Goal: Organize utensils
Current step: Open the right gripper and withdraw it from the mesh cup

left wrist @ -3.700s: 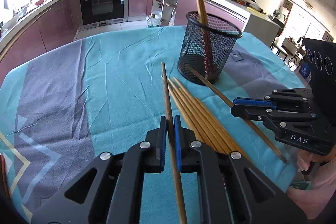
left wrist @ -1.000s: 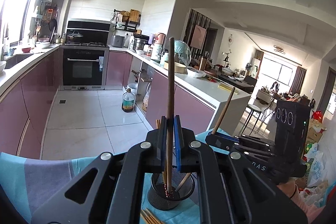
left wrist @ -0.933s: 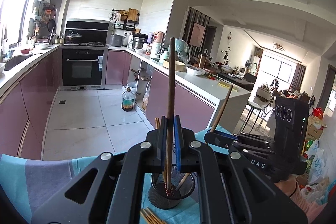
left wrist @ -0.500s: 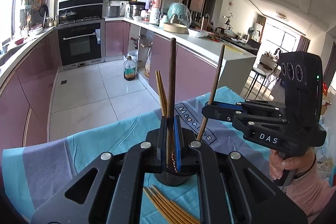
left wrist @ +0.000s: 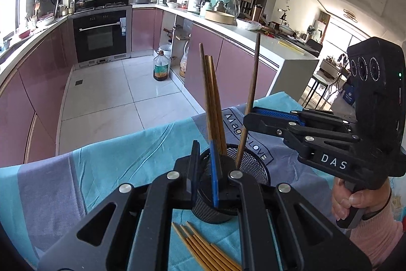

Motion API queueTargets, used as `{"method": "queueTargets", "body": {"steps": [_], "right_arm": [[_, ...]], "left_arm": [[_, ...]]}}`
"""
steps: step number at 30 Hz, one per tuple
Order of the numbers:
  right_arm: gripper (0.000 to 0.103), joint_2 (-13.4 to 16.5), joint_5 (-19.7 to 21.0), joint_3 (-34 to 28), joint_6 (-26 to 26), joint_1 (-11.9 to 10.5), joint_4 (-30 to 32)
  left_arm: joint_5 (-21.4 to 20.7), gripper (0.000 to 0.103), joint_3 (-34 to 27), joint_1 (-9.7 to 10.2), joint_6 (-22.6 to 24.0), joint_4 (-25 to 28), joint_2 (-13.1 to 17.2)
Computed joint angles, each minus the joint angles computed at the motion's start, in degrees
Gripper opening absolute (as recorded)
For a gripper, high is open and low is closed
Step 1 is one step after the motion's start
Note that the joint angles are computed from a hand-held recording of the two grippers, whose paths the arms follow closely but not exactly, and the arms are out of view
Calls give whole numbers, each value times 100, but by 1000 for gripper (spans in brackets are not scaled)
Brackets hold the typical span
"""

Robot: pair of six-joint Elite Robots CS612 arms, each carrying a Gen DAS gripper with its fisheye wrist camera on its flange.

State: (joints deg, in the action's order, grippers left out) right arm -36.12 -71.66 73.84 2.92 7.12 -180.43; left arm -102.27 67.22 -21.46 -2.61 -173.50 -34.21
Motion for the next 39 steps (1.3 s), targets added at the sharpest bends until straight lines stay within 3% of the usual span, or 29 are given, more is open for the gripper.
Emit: {"method": "queueTargets", "body": {"steps": [11,15,21,31,39], "right_arm": [[13,-18,-88,123,57,9,-332],[15,-155,138,428,4,-33,-635],[27,-427,480,1031,-420,-47,-997],[27,-442,672,1398,-1026,75,314],[27,-410,595,1439,-1105,171,695]], "left_arm": [[332,24,546,28,-257,-856,-137],[437,32,830,31,-172,-1190,-229],[477,42,1250,42,-105,-1495,-344],[418,45,1752,12,-21,-1194,-428],[337,46,1908,-26,-37,-761,-353]]}}
